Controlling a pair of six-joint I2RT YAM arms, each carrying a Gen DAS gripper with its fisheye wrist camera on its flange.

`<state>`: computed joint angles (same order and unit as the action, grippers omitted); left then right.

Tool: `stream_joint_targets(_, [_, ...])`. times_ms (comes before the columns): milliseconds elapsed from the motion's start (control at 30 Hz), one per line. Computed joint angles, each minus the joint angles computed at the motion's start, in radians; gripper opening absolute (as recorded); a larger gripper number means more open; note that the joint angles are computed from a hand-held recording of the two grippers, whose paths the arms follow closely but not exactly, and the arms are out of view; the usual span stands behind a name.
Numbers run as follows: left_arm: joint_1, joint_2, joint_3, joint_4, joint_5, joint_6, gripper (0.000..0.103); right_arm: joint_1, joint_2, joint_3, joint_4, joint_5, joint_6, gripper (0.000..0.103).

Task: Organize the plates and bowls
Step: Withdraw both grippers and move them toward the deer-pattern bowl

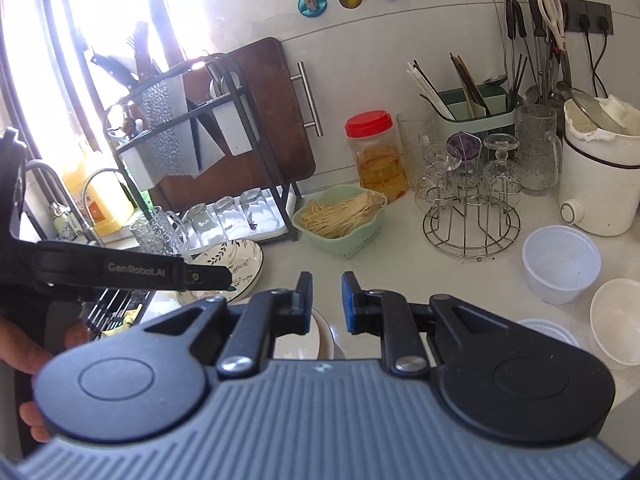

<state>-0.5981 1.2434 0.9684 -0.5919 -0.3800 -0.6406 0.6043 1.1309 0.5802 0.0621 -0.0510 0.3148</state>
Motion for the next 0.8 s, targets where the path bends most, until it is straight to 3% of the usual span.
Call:
stream_joint_targets(133, [-0.009,-0.005,-0.003,-0.030,-0.008,-0.029,0.038,-0.009,-0.023,-0.038,0.006,-0.006,0.002,0.019])
stream_joint_targets(200, [0.000,0.001,0.002,-0.047,0.005,-0.037,0.046,-0.011,-0.035,-0.054,0.009,-0.008,0.001,0.019])
stream_joint_targets(233, [0.008,0.012,0.012,-0.060,0.015,-0.034,0.061,-0.011,-0.039,-0.058,0.007,-0.009,0.000,0.019])
stream_joint_targets(267, [0.019,0.021,0.018,-0.068,0.022,-0.034,0.068,-0.010,-0.050,-0.065,0.006,-0.006,0.000,0.019])
stream_joint_targets(467, [0.045,-0.002,-0.026,-0.015,-0.030,-0.026,0.081,-0.018,-0.072,-0.083,0.012,-0.008,-0.004,0.019])
stream_joint_targets(600, [0.068,0.021,-0.031,0.010,-0.039,0.019,0.084,-0.020,-0.070,-0.102,0.039,0.001,-0.006,0.019])
stream_joint_targets(800, [0.130,0.040,-0.062,0.037,0.043,0.010,0.085,0.003,-0.001,-0.107,0.113,-0.009,-0.007,0.019])
